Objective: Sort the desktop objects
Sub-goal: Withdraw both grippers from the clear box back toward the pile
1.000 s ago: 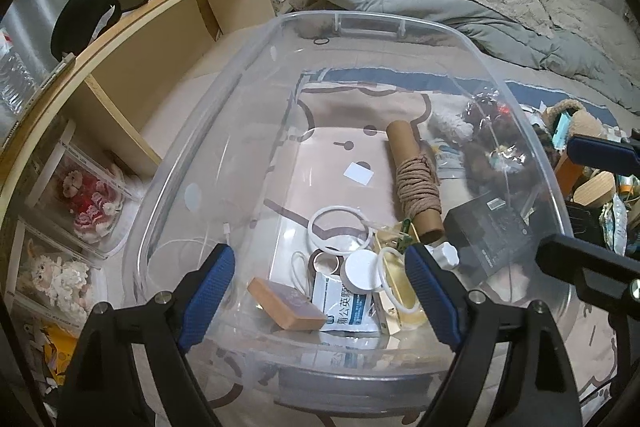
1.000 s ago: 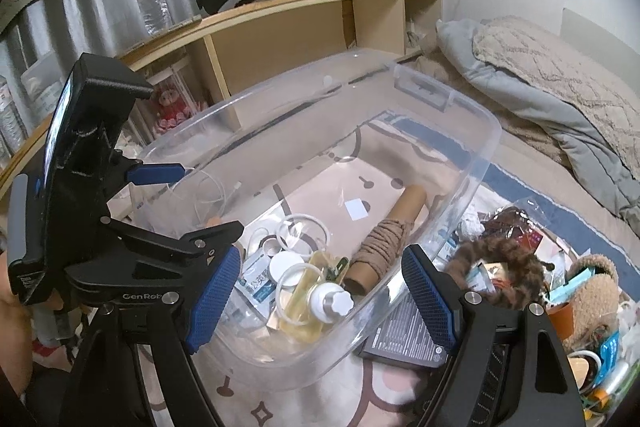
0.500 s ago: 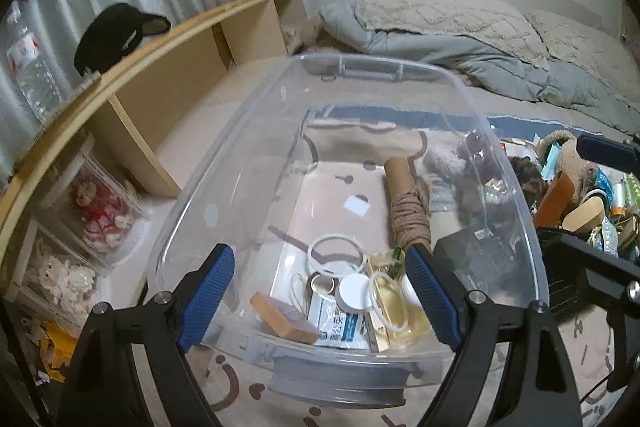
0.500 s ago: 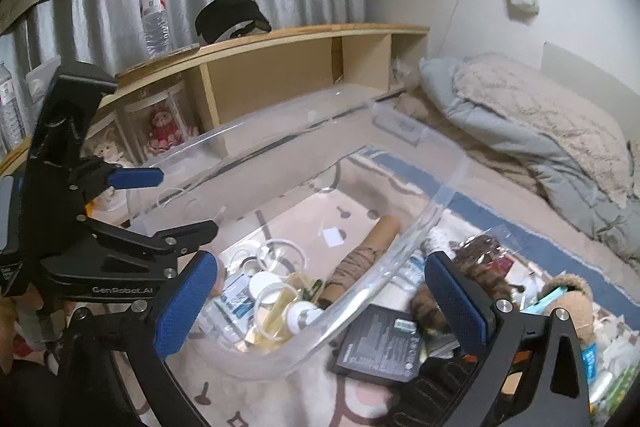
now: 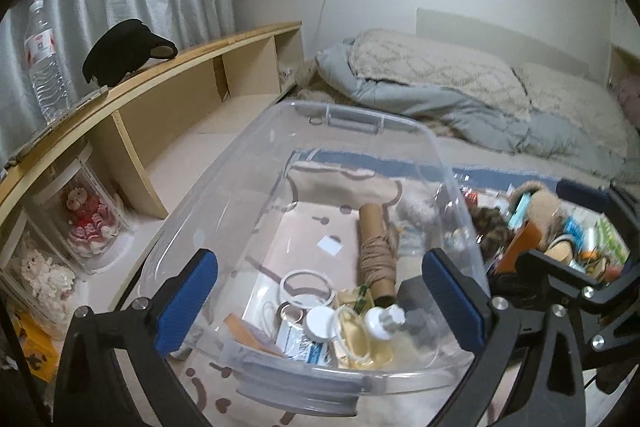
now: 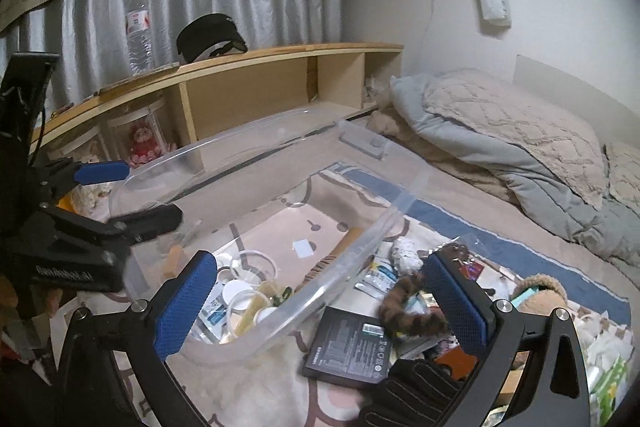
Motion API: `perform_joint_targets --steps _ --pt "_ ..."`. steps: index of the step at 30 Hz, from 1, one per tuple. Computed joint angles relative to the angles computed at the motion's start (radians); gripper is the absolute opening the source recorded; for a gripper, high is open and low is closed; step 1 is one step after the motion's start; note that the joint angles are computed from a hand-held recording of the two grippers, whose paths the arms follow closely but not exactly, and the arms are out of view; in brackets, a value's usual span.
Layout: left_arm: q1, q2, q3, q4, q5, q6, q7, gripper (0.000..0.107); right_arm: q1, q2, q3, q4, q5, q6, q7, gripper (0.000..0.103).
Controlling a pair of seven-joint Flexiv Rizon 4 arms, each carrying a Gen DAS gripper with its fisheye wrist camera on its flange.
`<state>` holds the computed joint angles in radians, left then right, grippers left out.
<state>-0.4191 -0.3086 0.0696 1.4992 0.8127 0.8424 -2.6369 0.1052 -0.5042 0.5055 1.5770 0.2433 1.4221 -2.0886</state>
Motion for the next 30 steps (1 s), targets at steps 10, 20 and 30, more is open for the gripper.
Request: perform_joint_targets --steps 10,20,30 --pt "-0.016 0.014 0.001 -0.003 0.058 0.059 -0.065 0.103 -0.059 0.028 0.028 0.029 0.023 0.065 -0.014 0.103" --pt "-0.03 0.017 -0.01 -0.02 0.08 0.095 -0.061 0.103 -0.149 0.108 0.07 0.065 0.088 0.044 -0.039 0.103" --pt "-0.051 0.022 -0.013 -0.031 0.101 0.148 -0.062 0.103 -0.196 0.209 0.024 0.127 0.277 0.057 -0.158 0.103"
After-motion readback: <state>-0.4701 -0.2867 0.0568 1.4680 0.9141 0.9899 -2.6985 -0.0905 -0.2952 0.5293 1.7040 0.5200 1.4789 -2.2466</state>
